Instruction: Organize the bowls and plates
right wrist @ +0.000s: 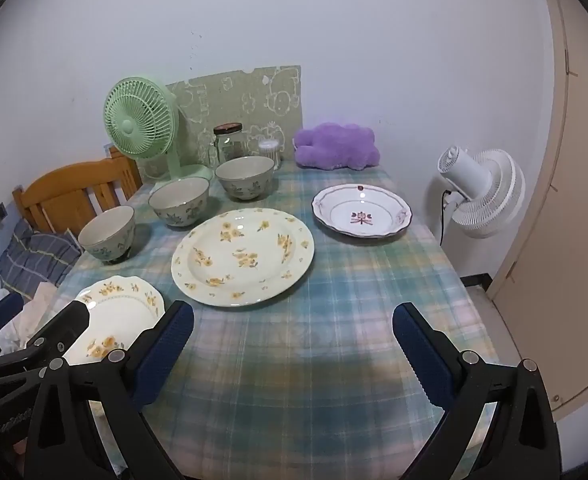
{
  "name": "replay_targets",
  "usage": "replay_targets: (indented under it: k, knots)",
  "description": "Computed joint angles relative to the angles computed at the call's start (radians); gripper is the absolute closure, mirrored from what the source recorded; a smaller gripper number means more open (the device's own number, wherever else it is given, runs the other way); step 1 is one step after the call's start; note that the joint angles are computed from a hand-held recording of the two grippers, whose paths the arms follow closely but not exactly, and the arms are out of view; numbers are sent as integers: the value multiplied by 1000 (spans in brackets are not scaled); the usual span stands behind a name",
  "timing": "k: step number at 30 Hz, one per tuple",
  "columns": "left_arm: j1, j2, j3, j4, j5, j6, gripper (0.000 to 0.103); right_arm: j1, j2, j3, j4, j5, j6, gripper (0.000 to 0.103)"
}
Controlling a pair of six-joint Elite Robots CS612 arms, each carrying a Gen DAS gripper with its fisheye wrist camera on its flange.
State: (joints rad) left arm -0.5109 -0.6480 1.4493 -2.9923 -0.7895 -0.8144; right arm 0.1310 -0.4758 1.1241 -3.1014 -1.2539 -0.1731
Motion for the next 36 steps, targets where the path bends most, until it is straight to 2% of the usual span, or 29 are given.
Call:
replay_targets:
  k: [36]
  knots:
    - [-6,-4,7,-1,-7,6,1,-5,-13,31,-43,-17,-2,2]
